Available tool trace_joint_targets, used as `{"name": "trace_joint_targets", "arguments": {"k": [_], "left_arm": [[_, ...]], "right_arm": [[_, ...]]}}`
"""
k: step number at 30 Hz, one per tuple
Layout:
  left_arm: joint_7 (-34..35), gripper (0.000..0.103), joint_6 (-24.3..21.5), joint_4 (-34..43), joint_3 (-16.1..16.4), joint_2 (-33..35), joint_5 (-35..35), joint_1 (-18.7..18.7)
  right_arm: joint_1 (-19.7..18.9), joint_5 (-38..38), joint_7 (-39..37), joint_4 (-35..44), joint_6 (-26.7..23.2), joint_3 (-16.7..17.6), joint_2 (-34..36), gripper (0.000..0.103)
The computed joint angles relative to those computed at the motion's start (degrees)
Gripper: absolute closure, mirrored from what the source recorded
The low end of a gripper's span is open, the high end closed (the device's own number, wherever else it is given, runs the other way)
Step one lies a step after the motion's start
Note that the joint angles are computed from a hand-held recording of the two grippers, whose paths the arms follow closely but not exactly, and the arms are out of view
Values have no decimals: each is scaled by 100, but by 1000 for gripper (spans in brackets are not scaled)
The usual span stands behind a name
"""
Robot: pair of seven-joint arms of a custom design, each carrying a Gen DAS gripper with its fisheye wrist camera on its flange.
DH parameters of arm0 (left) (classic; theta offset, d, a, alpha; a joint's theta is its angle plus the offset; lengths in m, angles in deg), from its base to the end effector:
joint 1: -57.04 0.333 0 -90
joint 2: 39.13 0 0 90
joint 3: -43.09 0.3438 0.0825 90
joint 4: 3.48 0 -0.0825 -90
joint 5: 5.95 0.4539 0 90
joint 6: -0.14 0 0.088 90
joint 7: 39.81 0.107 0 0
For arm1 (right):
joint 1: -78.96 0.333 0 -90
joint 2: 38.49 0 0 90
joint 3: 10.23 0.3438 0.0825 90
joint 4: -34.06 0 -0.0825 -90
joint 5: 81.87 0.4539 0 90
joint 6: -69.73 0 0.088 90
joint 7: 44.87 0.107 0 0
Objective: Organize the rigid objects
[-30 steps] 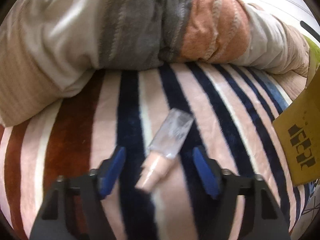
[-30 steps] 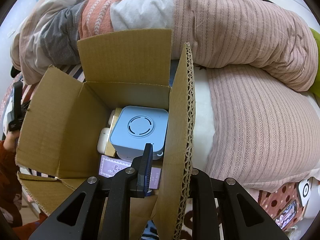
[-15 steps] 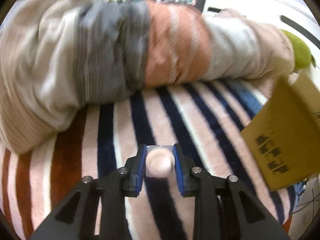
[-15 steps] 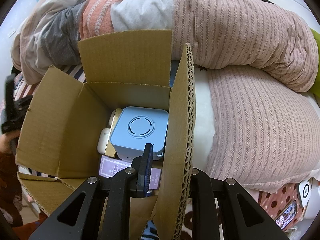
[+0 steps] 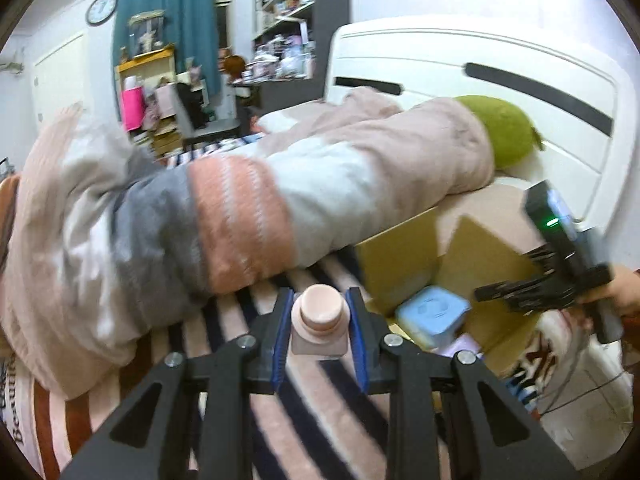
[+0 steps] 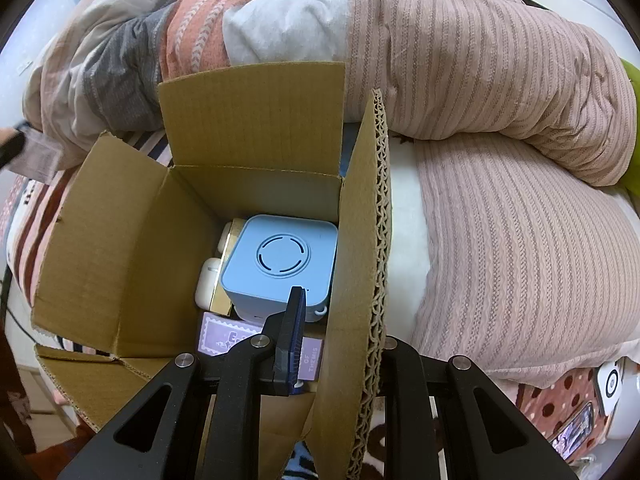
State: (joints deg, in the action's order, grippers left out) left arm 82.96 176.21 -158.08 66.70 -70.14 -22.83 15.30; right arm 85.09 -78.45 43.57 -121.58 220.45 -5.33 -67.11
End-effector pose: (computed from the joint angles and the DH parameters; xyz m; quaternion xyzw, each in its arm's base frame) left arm 0.4470 -0.1181 0.4644 -0.4359 0.7869 -0.3830 0.2101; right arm 0.4359 0.0817 0.4036 -0.7490 0.6301 -0.1336 0.1554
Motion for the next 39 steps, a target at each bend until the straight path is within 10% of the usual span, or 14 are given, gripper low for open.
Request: {"name": "trace_joint_targets", "arguments": {"k": [10, 21, 30, 39], "left_arm": [[464, 79, -502, 559, -39, 656, -932, -1028], [705, 79, -1399, 1012, -739, 1484, -1634, -553], [1090, 20, -1165, 528, -1325, 948, -2099, 113], [606, 1, -843, -515, -1680, -715, -2080, 981]], "right_arm": [[5, -20, 2, 13, 30, 3, -2, 89], [22, 47, -78, -17, 80, -12, -14, 89], [75, 153, -46, -134, 246, -11, -189, 85], [467, 614, -308, -792, 903, -80, -1455, 30]]}}
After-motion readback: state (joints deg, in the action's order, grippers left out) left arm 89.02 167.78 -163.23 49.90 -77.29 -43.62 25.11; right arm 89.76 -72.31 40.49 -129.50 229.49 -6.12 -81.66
